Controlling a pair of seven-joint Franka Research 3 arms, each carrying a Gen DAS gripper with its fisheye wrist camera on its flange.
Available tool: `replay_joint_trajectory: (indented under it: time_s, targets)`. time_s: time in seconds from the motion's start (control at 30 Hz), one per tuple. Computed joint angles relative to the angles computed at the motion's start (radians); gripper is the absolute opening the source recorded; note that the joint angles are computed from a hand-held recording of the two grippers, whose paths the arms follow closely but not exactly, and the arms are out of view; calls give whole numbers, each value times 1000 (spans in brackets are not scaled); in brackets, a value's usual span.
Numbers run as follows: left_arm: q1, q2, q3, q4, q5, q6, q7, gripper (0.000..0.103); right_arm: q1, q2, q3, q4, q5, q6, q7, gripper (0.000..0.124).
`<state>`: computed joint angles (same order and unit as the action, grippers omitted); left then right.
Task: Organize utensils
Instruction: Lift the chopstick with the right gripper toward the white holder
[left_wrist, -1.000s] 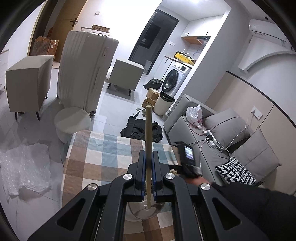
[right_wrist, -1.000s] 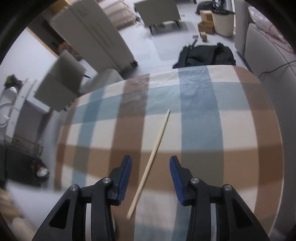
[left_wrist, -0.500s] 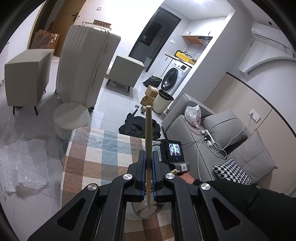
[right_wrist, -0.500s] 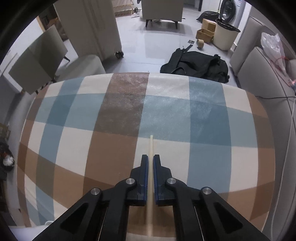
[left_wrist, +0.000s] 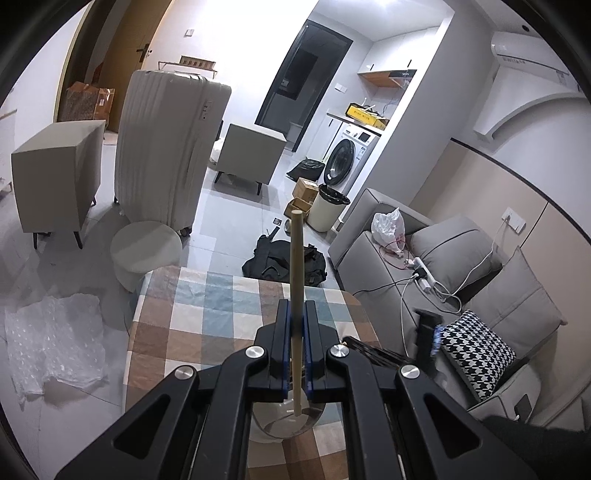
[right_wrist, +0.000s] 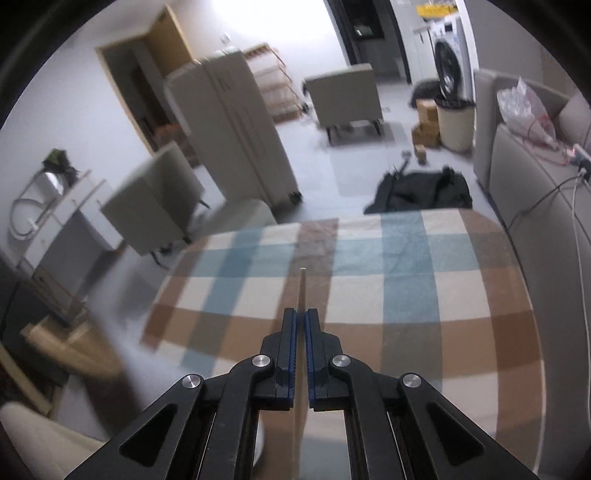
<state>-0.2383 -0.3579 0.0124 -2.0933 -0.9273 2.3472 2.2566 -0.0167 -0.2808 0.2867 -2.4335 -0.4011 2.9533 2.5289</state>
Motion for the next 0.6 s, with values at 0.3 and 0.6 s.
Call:
replay_joint_trajectory:
  time_s: [0.3, 0.6]
  targets:
    - [-9, -51, 4, -30, 27, -16, -9, 1, 152, -110, -70, -104, 204, -40, -165, 0]
    - [-14, -76, 25, -68, 41, -23, -11, 1, 362, 67, -240, 11, 527, -294, -728, 12]
